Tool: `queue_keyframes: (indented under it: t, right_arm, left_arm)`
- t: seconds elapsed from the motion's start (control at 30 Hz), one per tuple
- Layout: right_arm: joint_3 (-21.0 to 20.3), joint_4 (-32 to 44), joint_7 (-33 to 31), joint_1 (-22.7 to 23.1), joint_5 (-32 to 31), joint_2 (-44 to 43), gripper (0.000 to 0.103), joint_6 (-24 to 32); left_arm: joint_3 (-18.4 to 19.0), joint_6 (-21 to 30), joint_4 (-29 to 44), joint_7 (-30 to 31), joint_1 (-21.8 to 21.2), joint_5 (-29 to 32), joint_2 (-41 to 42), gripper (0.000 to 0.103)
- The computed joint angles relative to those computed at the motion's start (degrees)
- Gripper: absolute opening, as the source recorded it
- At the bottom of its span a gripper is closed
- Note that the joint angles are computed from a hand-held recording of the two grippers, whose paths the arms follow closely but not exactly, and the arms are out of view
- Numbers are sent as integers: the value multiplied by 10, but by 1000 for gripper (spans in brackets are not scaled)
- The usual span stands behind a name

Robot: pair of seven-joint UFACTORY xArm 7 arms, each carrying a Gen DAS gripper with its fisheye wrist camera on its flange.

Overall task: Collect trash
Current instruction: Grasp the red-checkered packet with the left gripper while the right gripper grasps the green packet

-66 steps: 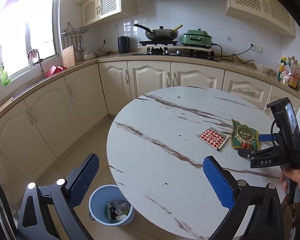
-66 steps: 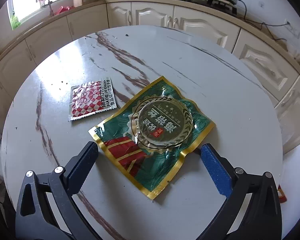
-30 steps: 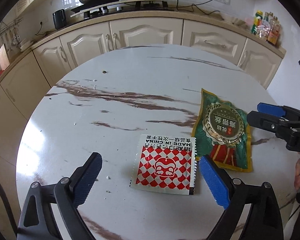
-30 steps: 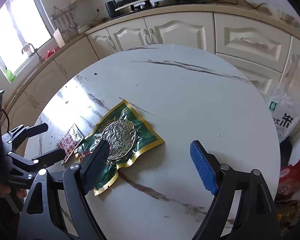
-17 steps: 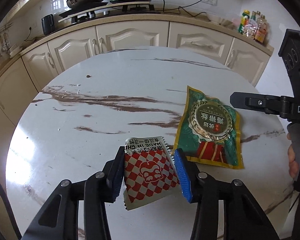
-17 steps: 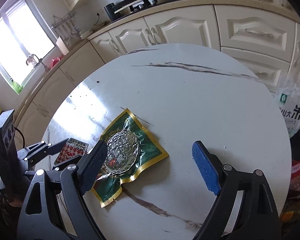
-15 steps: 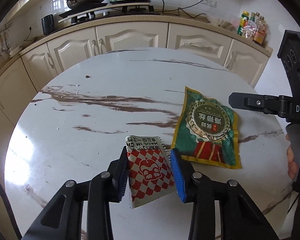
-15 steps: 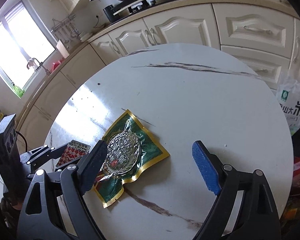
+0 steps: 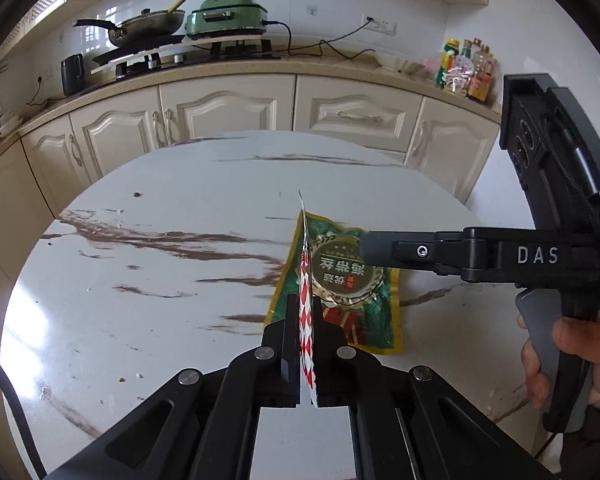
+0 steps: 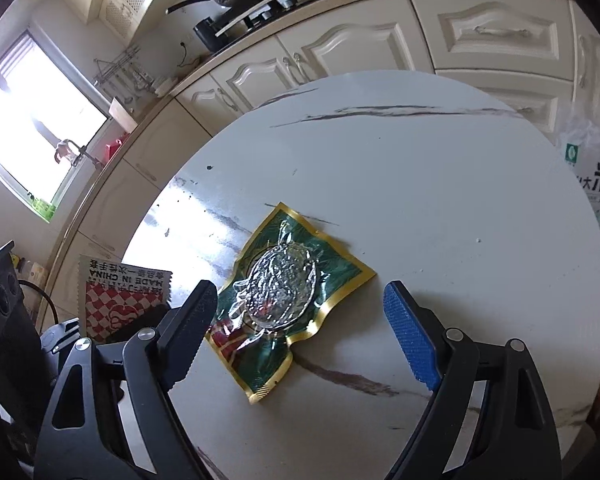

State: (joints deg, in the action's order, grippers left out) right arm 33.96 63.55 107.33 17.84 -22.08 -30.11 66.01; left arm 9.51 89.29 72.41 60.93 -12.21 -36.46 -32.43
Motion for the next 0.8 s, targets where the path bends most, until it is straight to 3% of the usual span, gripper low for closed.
queue_keyframes:
  t: [0.17,0.23,0.37,0.47,0.6,0.63,0.73,0.8]
  right_arm:
    - [7,-6,32,-7,-13,7,80,-37]
    - [2,-21,42,-5,-14,3,65,-63]
    - [0,-34,56,-9,-21,2,56,-86]
    - [-14,-70,75,-7,-16,-12,44,-153]
    - [-14,-83,72,-20,-26,0,35,-216]
    - [-17,-85,72,-19,-31,8,28,-233]
    - [9,-56,68,-40,-52,30,7,-198]
    - [17,-29,56,-39,-67,49,7,-169]
  left_arm:
    - [-30,-11,-23,-32,6,33,1,0]
    - [-29,-11,-24,-41,4,28,3,0]
    - [-31,-13,-28,-45,-1,28,0,0]
    - [-29,-13,-25,-47,-3,24,7,0]
    - [-16,7,5,-40,0,22,25,0]
    - [-13,12,11,-38,2,20,30,0]
    - [-5,19,20,-31,9,15,39,0]
    - [1,29,24,-25,13,10,42,0]
